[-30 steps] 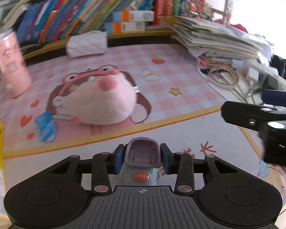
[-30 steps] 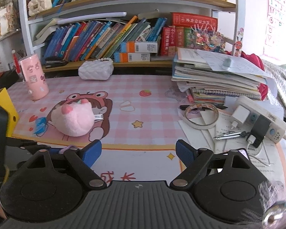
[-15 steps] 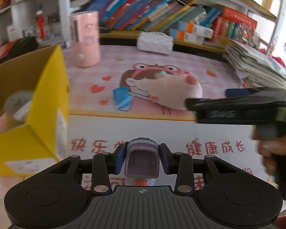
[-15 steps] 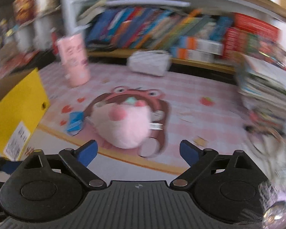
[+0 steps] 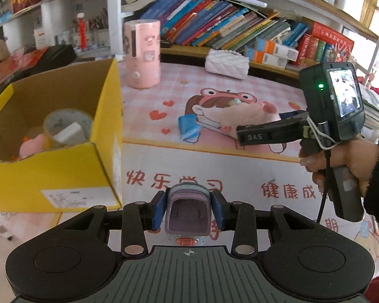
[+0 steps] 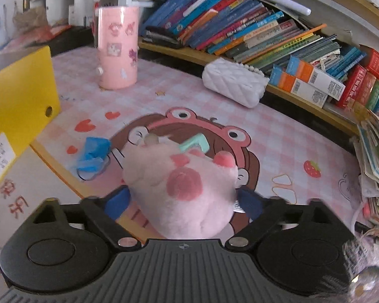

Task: Organize objects
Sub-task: 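Grasp the pink plush pig with the right tool and lift it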

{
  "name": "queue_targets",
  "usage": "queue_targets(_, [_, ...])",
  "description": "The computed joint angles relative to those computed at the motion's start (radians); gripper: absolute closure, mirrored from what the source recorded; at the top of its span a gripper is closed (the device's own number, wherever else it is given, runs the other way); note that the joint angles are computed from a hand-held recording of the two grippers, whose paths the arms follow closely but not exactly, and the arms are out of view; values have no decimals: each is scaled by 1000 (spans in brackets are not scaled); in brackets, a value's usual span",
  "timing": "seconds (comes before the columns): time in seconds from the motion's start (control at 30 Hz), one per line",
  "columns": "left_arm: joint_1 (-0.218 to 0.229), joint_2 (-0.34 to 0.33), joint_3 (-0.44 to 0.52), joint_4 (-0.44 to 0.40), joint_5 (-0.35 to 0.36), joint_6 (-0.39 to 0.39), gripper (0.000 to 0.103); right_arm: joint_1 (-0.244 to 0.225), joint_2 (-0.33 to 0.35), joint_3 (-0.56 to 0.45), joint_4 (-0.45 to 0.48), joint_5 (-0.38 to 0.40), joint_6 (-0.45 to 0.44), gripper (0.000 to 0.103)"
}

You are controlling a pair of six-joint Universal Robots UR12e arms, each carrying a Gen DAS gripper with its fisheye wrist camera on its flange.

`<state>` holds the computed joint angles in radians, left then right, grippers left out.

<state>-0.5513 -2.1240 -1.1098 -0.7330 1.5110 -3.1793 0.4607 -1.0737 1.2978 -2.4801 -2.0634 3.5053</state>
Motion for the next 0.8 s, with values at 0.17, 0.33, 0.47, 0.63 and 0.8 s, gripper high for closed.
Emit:
queue_targets(0.17, [2,12,-20,20,-11,-9,66,5,-15,17,-15,-9,42,43])
queue_targets(0.33, [6,19,-33,43,-32,-8,66,28,-52,43,-3,-30,174,43])
queue_targets(0.47, [12,29,-51,67,-51,0,66,58,-80,59,0,-53,263,43])
queue_targets(0.63, [27,46,-80,99,-91,8,66,102,-98,51,42,-97,387,42])
queue_targets(0.8, [47,66,-114,140,-130,14,66,146,-99,31,77,-138,442,42])
